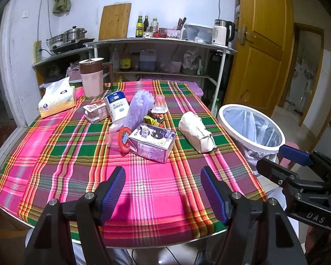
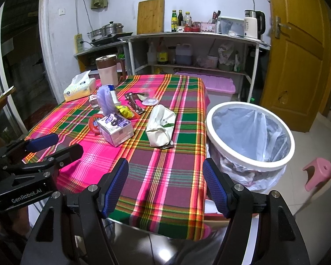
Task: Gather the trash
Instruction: 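Grasp the white crumpled paper bag with the right gripper while the left gripper grasps the clear plastic cup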
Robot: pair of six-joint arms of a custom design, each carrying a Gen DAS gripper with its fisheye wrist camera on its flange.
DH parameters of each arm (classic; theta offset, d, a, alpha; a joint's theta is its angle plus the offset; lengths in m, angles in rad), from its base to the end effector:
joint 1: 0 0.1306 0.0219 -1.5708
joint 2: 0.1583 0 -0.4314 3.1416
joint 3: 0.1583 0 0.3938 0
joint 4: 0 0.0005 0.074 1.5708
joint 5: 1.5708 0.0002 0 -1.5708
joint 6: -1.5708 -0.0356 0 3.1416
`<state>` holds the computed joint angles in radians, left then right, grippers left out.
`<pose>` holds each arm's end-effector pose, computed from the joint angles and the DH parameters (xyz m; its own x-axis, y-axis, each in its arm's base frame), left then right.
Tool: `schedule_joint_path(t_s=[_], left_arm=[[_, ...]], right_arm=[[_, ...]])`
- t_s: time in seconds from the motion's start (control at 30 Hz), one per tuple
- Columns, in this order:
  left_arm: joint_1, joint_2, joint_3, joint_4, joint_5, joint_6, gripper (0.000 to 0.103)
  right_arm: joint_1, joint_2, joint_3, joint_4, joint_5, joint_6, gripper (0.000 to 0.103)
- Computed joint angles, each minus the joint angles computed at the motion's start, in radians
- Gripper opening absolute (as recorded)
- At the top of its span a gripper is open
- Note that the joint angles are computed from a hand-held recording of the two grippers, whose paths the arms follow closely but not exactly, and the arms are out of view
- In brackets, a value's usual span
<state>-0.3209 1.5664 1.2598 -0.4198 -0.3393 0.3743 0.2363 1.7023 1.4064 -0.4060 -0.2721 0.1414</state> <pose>0.5196 -0.1607 0.3664 -0.6091 -0.1609 -0.7766 -0.1733 0.9825 -0.0676 0.5855 0.1503 0.3591 -0.5616 -0.2748 -0.7804 -0.5092 0.8582 0.0642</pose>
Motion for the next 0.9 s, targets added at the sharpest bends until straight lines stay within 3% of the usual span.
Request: schedule_joint_path(t_s=[0.43, 0.9], left_arm=[[0.079, 0.047, 0.021, 0.006, 0.100, 0.042, 0.070], [0.155, 0.120, 0.081, 0.017, 0.271, 0.058, 0.070]], right_arm=[[0.013, 0.121, 0.157, -0.100, -0.046, 0.017, 0.070], [0.051, 0.303, 0.397, -0.217, 0.000, 0.048, 0.070]])
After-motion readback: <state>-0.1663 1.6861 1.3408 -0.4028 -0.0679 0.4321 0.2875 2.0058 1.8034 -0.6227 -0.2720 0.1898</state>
